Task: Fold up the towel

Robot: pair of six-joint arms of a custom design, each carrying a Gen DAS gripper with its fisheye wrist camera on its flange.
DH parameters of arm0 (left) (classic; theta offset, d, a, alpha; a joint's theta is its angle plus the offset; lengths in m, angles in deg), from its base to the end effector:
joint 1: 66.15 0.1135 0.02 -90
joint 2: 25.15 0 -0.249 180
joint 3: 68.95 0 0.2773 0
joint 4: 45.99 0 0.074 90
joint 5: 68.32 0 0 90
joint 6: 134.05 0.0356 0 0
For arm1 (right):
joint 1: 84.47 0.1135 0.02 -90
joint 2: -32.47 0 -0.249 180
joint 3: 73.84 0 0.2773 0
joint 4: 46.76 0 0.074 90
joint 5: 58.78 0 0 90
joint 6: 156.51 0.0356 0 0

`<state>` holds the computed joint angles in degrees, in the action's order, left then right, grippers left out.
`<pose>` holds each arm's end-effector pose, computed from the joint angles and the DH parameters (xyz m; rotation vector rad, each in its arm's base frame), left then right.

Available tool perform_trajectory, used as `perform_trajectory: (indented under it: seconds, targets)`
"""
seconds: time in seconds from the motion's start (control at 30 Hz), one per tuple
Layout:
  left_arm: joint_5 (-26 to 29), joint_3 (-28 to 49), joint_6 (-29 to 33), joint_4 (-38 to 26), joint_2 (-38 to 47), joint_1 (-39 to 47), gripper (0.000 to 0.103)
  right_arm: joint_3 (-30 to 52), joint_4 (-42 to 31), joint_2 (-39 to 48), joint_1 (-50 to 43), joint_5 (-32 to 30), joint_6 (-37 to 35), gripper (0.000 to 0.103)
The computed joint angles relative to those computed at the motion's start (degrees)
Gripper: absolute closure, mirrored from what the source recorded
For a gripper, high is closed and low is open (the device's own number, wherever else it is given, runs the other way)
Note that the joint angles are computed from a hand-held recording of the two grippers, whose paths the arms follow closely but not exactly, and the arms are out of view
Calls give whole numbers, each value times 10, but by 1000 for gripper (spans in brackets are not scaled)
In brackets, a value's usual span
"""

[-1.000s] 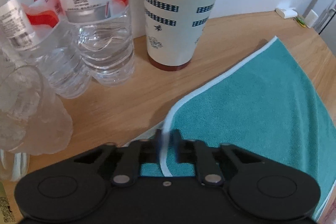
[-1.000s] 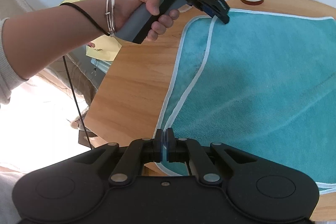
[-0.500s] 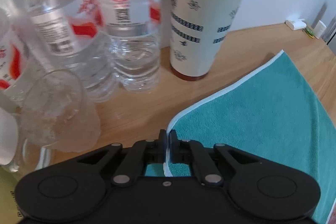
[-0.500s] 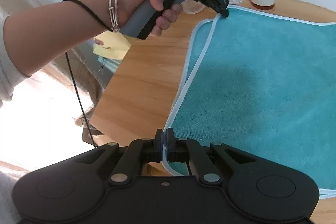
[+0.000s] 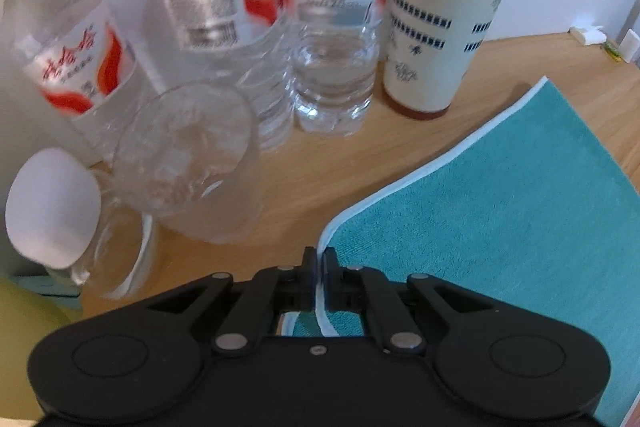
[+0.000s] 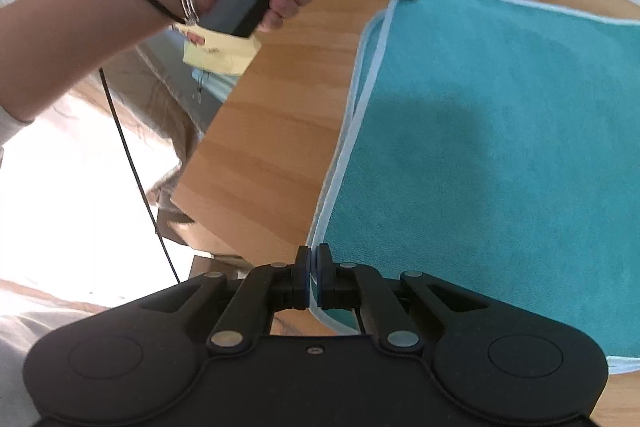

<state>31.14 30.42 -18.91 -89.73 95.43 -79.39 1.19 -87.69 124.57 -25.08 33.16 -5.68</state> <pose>0.4381 -0.1091 0.1287 0.9295 2.5205 -0.1592 0.1804 0.3026 0.1880 0.0481 2.7587 0.6626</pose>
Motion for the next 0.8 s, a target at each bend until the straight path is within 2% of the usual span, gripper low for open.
perform_trajectory:
  seconds: [0.4,0.67,0.8]
  targets:
    - [19,-41,28,34,-2,28,100,-12,30,38,-13,-59,-17,101]
    - [26,-57,29,41,-17,33,100,1,-10,64,-10,-60,-28,95]
    - [30,-66,33,42,-27,37,100,-21,-27,19,-12,-25,-20,77]
